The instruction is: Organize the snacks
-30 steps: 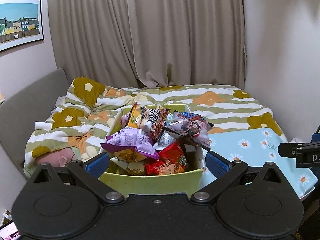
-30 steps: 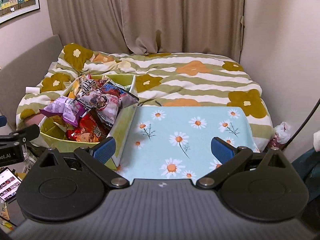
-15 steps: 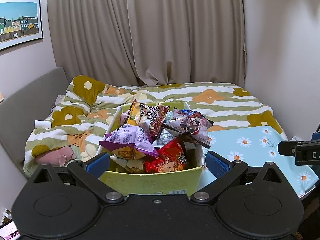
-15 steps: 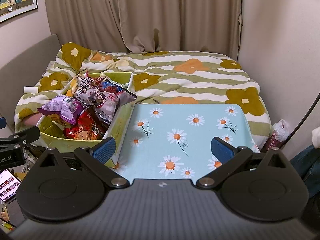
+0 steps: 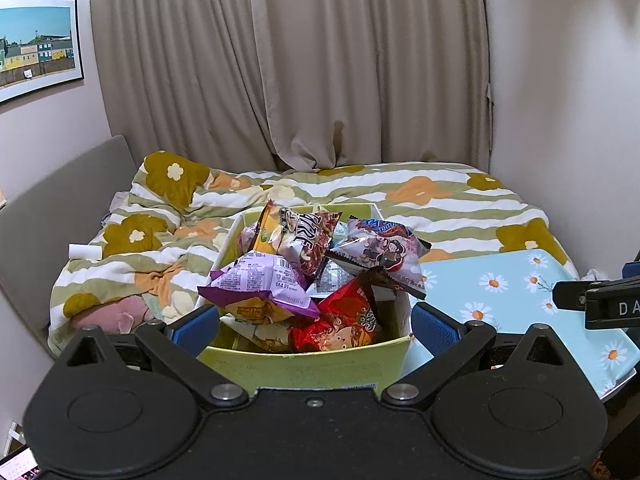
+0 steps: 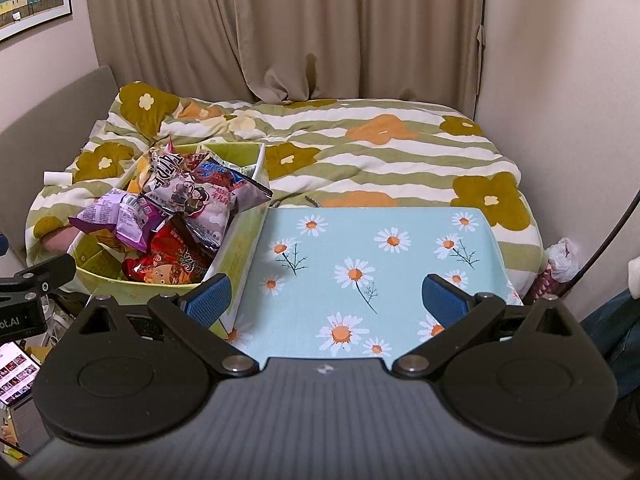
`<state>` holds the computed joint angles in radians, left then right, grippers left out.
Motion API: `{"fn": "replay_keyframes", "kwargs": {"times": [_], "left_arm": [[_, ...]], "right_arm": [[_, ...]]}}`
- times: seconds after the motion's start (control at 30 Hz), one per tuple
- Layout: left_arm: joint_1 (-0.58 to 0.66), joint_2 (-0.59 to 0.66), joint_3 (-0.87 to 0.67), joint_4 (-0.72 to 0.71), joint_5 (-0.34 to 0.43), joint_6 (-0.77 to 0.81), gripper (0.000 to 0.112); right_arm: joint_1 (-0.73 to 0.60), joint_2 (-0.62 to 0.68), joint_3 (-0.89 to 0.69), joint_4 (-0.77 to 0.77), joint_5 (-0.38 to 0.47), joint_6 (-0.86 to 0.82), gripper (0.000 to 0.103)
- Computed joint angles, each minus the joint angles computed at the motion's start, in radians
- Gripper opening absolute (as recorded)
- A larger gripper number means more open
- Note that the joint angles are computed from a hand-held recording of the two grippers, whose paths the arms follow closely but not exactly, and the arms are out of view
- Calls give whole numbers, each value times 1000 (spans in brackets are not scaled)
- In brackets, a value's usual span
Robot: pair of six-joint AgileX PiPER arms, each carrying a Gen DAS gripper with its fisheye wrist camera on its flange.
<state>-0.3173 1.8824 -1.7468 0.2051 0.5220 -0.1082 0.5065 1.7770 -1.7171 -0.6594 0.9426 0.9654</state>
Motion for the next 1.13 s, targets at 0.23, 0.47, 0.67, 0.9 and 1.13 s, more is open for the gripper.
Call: {"fn": "replay_keyframes", "kwargs": {"times": [0.23,0.47,0.67,0.9,1.13], "left_arm": [[3,33,-50,-27,19,28,103],[5,48,-74,-40,29,43,103],[24,76,-125,-133,65,119,103],[31,90,-145,-169,66,148,103],[38,124,-185,-187,69,185,103]], "right_arm": [[-1,-9,24,-12,-6,18,103],[-5,6,-3,-6,5,13,103],[-19,33,-54,17,22,-14,103],[-26,42,-68,27,27,-22,103],[-36,83,-118,39,40,-34,103]]}}
